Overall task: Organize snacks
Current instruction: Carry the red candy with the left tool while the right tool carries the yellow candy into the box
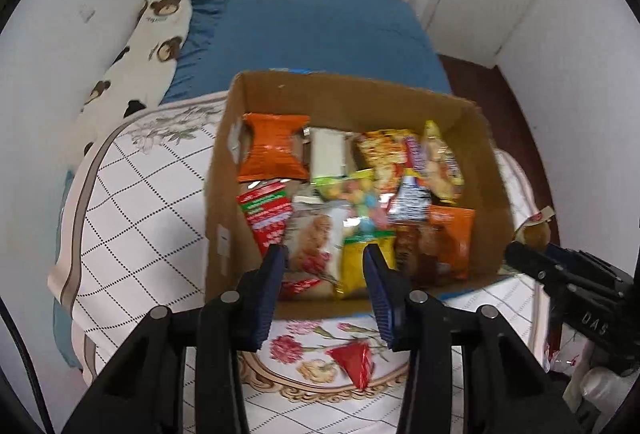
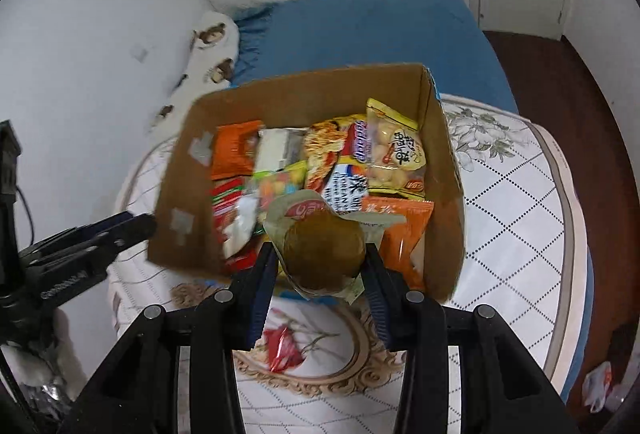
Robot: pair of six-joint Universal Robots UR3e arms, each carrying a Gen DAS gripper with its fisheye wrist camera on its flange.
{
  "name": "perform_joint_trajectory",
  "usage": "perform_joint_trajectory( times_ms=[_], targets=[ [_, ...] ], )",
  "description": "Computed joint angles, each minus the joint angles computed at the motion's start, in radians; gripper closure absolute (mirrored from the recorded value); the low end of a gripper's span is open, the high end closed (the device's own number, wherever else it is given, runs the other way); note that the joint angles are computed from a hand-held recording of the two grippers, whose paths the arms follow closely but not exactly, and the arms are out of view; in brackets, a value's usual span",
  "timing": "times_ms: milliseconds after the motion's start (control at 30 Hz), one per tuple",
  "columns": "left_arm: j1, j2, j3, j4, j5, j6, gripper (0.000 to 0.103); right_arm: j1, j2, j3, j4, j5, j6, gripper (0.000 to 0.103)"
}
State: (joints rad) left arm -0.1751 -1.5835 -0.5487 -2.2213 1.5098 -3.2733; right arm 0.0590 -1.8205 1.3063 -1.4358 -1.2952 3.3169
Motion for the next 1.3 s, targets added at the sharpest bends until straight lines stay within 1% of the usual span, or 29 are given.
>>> perform_joint_trajectory(
  times_ms=[67, 100, 167, 200, 233, 333, 400, 467, 567, 667, 700, 733, 800, 833, 933, 967, 1033, 1133, 1167, 1233, 1300],
  targets=[
    [0.023, 0.053, -0.095, 0.031, -0.005, 0.005, 0.065, -0.005, -0.001, 0.032, -0.024, 0.003, -0.006, 0.058],
    [0.037, 0.110, -0.189, 0.056, -0.025, 0.010, 0.064, -0.010, -0.022, 0.053, -0.020, 0.010, -0.012, 0.058],
    [0.046, 0.234, -0.382, 0.070, -0.079, 0.033, 0.057, -0.015, -0.088, 0.117, -0.012, 0.023, -0.028, 0.058],
    [0.038, 0.295, -0.487, 0.060, -0.098, 0.026, 0.050, -0.010, -0.122, 0.150, -0.010, 0.018, -0.031, 0.058],
    [0.033, 0.362, -0.592, 0.065, -0.120, 0.020, 0.047, -0.007, -0.159, 0.193, -0.011, 0.017, -0.033, 0.058],
    [0.008, 0.531, -0.903, 0.058, -0.189, -0.022, 0.045, -0.032, -0.303, 0.327, 0.046, 0.048, -0.046, 0.058],
    [0.038, 0.611, -1.060, 0.045, -0.252, -0.031, 0.045, -0.058, -0.397, 0.422, 0.093, 0.068, -0.055, 0.058],
    [0.068, 0.677, -1.163, 0.069, -0.292, -0.049, 0.045, -0.092, -0.483, 0.515, 0.140, 0.080, -0.068, 0.058],
    [0.017, 0.686, -1.245, 0.183, -0.296, -0.132, 0.045, -0.172, -0.593, 0.610, 0.226, 0.097, -0.113, 0.058],
    [-0.102, 0.609, -1.300, 0.342, -0.245, -0.241, 0.045, -0.199, -0.652, 0.667, 0.256, 0.086, -0.129, 0.058],
    [-0.121, 0.601, -1.322, 0.377, -0.231, -0.260, 0.045, -0.197, -0.663, 0.685, 0.254, 0.079, -0.126, 0.058],
    [-0.148, 0.589, -1.341, 0.418, -0.210, -0.285, 0.052, -0.196, -0.672, 0.696, 0.255, 0.075, -0.124, 0.058],
    [-0.208, 0.555, -1.343, 0.466, -0.159, -0.327, 0.065, -0.184, -0.685, 0.723, 0.242, 0.068, -0.113, 0.058],
    [-0.216, 0.552, -1.338, 0.468, -0.153, -0.324, 0.068, -0.180, -0.689, 0.723, 0.244, 0.068, -0.112, 0.058],
    [-0.240, 0.553, -1.283, 0.440, -0.134, -0.317, 0.069, -0.177, -0.695, 0.699, 0.267, 0.076, -0.122, 0.058],
    [-0.246, 0.555, -1.253, 0.420, -0.125, -0.318, 0.069, -0.176, -0.685, 0.675, 0.279, 0.083, -0.124, 0.058],
    [-0.229, 0.566, -1.161, 0.348, -0.140, -0.297, 0.069, -0.190, -0.665, 0.617, 0.312, 0.110, -0.145, 0.058],
    [-0.197, 0.546, -0.957, 0.239, -0.154, -0.255, 0.069, -0.184, -0.598, 0.485, 0.334, 0.151, -0.168, 0.058],
    [-0.182, 0.524, -0.869, 0.206, -0.159, -0.242, 0.069, -0.158, -0.568, 0.454, 0.311, 0.155, -0.146, 0.058],
    [-0.155, 0.452, -0.672, 0.142, -0.161, -0.198, 0.069, -0.168, -0.507, 0.339, 0.324, 0.179, -0.167, 0.058],
    [-0.086, 0.369, -0.471, 0.074, -0.179, -0.119, 0.069, -0.168, -0.429, 0.227, 0.307, 0.204, -0.168, 0.058]
  ],
)
